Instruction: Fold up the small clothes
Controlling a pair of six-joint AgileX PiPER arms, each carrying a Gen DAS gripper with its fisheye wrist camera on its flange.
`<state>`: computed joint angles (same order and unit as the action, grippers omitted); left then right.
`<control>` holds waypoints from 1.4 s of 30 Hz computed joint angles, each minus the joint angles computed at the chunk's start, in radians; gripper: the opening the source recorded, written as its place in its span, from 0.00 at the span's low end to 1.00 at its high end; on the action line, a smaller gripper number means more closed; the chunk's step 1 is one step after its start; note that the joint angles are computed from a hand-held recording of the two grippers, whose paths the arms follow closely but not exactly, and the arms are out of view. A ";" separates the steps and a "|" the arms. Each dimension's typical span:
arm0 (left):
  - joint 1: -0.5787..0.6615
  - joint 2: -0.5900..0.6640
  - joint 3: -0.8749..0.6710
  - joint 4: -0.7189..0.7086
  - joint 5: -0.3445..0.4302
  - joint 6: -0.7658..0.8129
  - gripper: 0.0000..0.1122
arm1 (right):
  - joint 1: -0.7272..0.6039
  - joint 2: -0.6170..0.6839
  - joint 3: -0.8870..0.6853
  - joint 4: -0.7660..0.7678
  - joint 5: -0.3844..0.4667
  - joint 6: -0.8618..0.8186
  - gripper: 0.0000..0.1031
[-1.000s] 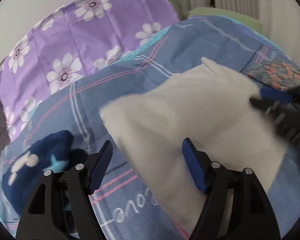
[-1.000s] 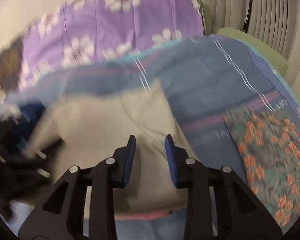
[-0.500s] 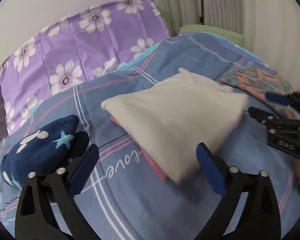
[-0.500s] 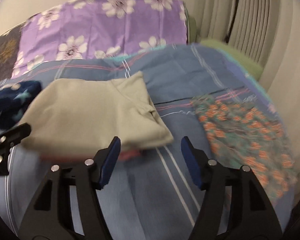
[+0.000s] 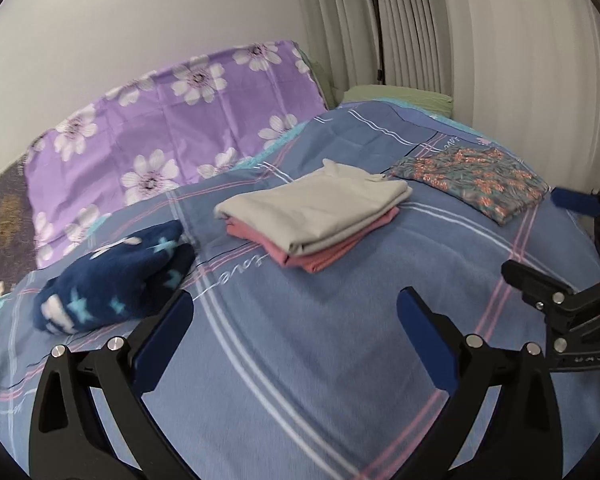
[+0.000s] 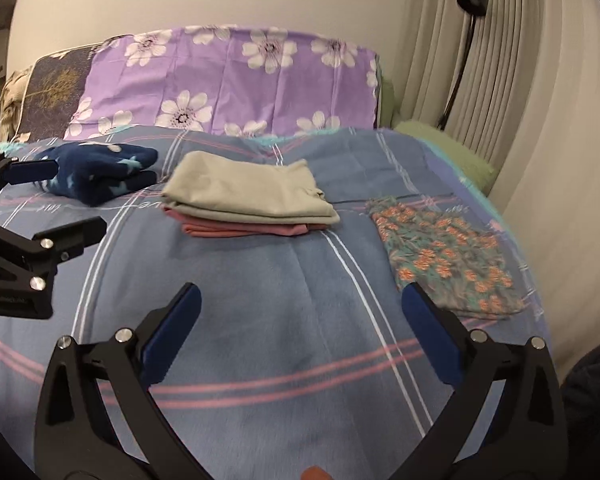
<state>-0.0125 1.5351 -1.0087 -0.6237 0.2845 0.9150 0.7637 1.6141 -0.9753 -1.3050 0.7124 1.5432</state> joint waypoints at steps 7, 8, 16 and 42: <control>0.045 -0.197 0.187 -0.094 -0.008 0.040 0.90 | 0.144 -0.106 0.086 -0.002 0.116 0.107 0.98; 0.055 -0.222 0.203 -0.084 0.000 0.023 0.90 | 0.152 -0.120 0.094 0.010 0.116 0.113 0.98; 0.110 -0.413 0.335 -0.232 0.043 0.160 0.90 | 0.223 -0.184 0.147 0.052 0.144 0.179 0.98; 0.053 -0.589 0.445 0.041 -0.018 -0.123 0.90 | 0.358 -0.190 0.151 0.076 0.258 0.229 0.98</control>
